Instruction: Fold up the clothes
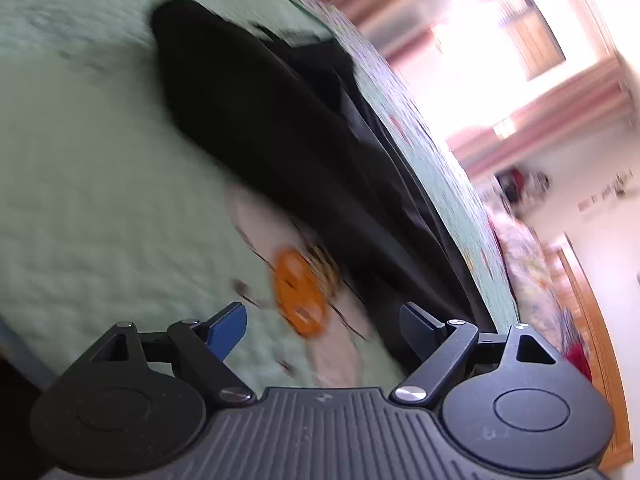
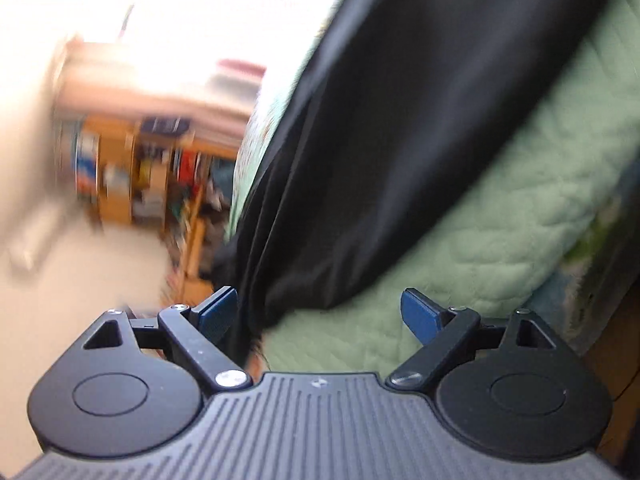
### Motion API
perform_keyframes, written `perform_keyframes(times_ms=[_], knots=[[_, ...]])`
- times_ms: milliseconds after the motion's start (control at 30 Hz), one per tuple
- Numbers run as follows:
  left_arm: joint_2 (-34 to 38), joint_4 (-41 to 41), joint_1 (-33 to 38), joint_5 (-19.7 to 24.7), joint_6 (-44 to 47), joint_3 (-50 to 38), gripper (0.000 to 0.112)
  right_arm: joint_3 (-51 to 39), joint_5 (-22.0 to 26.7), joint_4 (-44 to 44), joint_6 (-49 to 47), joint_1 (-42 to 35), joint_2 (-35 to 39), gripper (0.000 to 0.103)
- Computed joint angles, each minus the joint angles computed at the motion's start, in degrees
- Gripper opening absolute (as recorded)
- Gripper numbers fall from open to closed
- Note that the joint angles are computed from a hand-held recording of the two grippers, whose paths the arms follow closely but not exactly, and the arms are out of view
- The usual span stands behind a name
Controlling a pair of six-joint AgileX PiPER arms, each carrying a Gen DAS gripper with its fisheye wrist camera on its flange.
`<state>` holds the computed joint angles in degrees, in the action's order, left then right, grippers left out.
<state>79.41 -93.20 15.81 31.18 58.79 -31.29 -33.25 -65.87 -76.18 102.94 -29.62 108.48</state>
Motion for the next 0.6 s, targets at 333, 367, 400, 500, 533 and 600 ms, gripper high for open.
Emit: perform_keyframes(times_ms=[333, 367, 400, 500, 533, 600], knots=[[14.73, 0.48, -14.98, -4.0, -7.39, -13.49, 0.096, -5.06, 7.24, 12.63, 9.16, 8.11, 1.31, 0.092], [15.58, 1.48, -15.71, -4.39, -8.97, -14.88, 0.096, -5.48, 7.9, 13.05, 8.62, 8.53, 0.72, 0.085], [16.49, 1.74, -15.88, -3.98, -9.95, -16.08, 0.096, -5.75, 8.22, 13.59, 5.79, 8.29, -0.16, 0.055], [18.61, -1.05, -15.51, -2.42, -8.78, -17.72, 0.096, -7.52, 14.2, 11.96, 1.24, 6.04, -4.04, 0.012], [18.83, -2.54, -15.24, -2.51, -7.48, -17.38, 0.096, -7.3, 14.55, 12.17, 0.27, 4.49, -4.83, 0.01], [18.93, -6.13, -14.19, -2.38, -4.41, -16.0, 0.095, -5.93, 14.96, 11.78, -1.56, 1.15, -6.44, 0.009]])
